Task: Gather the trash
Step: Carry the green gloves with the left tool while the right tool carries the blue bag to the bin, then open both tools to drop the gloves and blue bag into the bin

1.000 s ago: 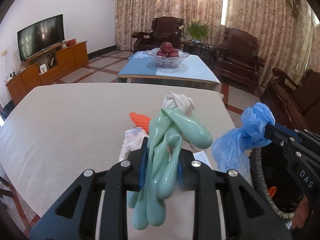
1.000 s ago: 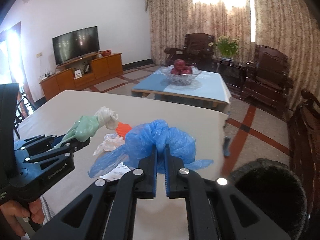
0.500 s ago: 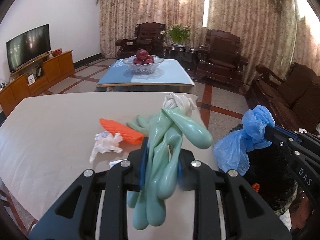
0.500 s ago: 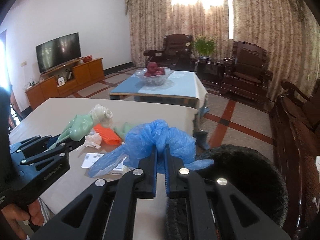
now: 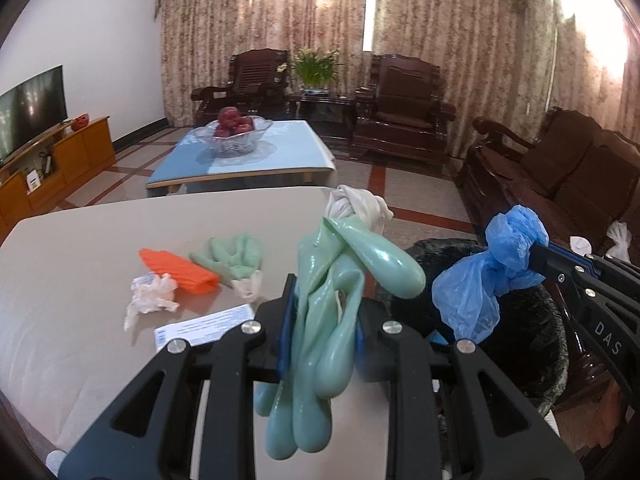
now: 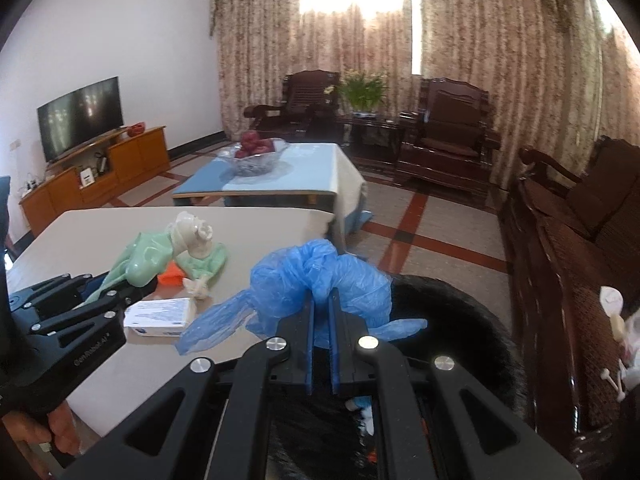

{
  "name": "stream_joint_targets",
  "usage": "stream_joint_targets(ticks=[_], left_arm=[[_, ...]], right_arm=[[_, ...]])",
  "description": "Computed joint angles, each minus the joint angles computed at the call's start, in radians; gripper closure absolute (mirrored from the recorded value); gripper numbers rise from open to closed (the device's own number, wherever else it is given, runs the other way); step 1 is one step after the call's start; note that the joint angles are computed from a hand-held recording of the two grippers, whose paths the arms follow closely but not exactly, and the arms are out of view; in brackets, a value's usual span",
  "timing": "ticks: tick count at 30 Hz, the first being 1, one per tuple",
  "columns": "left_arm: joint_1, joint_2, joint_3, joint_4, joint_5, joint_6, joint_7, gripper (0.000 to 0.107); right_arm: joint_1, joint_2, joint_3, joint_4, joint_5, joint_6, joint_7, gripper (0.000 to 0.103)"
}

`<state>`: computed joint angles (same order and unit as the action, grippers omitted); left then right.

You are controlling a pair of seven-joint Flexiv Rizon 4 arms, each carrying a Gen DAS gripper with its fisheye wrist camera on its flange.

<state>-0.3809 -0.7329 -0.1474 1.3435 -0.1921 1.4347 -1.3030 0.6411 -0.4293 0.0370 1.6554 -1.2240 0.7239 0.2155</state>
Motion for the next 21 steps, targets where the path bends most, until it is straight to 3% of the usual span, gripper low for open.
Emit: stream_joint_targets(ticks=[12, 21], left_arm=[[-0.032, -0.061, -0.061, -0.056, -0.013, -0.028, 0.064, 0.084], [-0.078, -0.136, -0.065, -0.150, -0.023, -0.090, 0.091, 0.084]], right_arm=[[-0.048, 0.081, 0.035, 0.125, 0.022, -0.092, 0.063, 0.097], [-0.101, 0.105, 0.048, 0.197, 0.048, -0.080, 0.100, 0.097]])
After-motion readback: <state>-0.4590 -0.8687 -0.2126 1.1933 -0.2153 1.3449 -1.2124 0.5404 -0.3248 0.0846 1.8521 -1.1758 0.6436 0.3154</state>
